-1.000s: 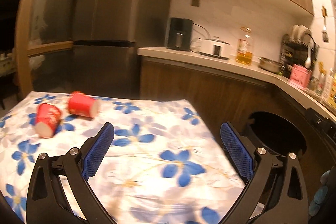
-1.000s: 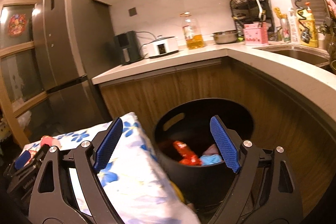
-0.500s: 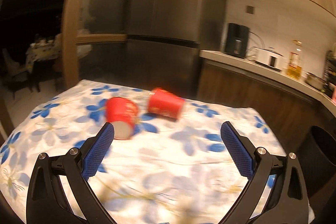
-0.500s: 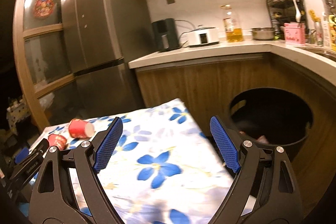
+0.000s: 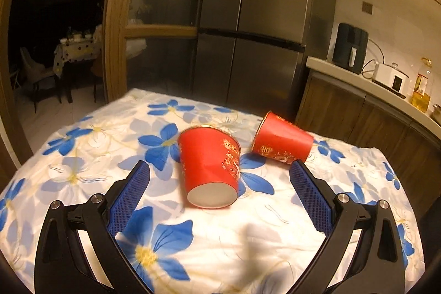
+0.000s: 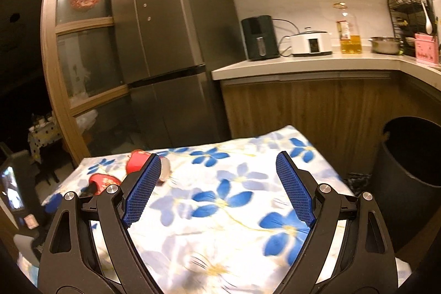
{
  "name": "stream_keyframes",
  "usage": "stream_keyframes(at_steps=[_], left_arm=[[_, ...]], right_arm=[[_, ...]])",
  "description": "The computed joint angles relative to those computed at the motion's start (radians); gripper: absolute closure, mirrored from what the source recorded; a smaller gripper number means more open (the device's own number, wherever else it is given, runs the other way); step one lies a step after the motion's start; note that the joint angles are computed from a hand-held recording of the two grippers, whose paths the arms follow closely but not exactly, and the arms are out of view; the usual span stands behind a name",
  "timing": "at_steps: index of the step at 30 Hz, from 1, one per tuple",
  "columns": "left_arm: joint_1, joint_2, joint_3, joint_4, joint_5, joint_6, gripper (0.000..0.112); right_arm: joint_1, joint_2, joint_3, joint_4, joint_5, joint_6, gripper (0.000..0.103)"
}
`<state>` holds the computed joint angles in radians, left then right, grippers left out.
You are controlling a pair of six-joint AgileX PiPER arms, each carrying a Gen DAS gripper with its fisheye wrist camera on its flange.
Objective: Collect trash
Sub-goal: 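Grasp the upright red cup with the left tool while the right tool grasps the lying red cup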
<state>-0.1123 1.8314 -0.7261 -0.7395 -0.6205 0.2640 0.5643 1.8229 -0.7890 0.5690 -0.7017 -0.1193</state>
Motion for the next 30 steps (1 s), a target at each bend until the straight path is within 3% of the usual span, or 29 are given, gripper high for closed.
stream_keyframes(at_steps=[4,11,16,21,26,30], left_arm=[[0.073,0.045,-0.082,0.078,0.132,-0.076,0.015],[0.141,0.113,-0.187,0.191,0.256,-0.164,0.016],[0.186,0.154,-0.249,0.366,0.356,-0.332,0.023],[0.218,0.183,-0.29,0.52,0.409,-0.481,0.032],[0.235,0.204,-0.315,0.698,0.448,-0.656,0.049],[0.249,0.194,-0.286,0.84,0.405,-0.792,0.052]], right_arm=[[0.006,0.064,-0.091,-0.008,0.041,-0.003,0.019],[0.015,0.164,-0.246,0.004,0.116,-0.039,0.019],[0.024,0.241,-0.362,0.027,0.183,-0.082,0.019],[0.033,0.298,-0.442,0.064,0.228,-0.132,0.019],[0.041,0.337,-0.501,0.104,0.261,-0.171,0.019],[0.048,0.36,-0.54,0.15,0.277,-0.212,0.019]])
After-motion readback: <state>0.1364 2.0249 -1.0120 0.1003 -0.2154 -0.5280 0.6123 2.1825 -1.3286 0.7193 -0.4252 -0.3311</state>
